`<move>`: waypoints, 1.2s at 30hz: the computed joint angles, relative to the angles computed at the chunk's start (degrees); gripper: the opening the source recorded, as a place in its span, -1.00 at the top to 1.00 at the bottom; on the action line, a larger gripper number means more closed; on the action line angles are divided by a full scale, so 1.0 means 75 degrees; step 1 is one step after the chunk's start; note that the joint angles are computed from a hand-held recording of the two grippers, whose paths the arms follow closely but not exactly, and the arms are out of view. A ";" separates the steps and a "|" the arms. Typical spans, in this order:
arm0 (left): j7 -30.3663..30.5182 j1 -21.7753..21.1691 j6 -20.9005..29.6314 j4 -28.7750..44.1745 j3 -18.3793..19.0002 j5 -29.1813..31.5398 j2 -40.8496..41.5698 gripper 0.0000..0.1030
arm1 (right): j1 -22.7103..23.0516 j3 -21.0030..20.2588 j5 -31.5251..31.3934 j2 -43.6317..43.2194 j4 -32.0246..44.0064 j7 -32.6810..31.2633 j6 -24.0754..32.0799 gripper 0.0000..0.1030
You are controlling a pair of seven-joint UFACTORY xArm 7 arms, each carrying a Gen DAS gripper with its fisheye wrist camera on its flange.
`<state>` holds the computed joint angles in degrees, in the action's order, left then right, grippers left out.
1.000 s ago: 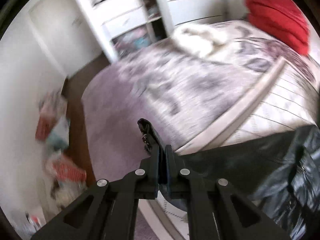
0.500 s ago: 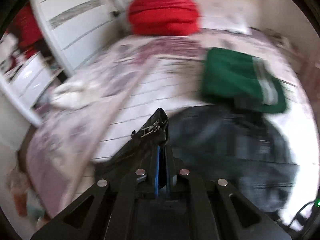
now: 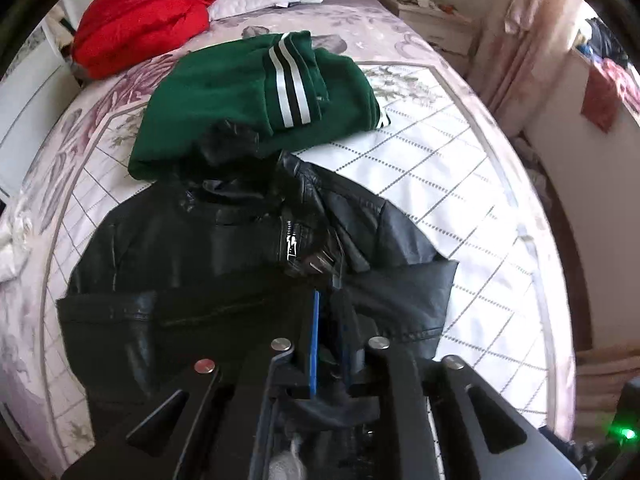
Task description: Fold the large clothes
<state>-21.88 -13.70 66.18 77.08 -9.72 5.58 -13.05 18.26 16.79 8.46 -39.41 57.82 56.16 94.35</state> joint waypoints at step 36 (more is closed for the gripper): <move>-0.0001 0.3220 0.0767 -0.1860 0.1620 0.0841 -0.1602 -0.84 | 0.0648 -0.0035 -0.1295 0.2801 0.1484 0.0006 -0.2468 0.88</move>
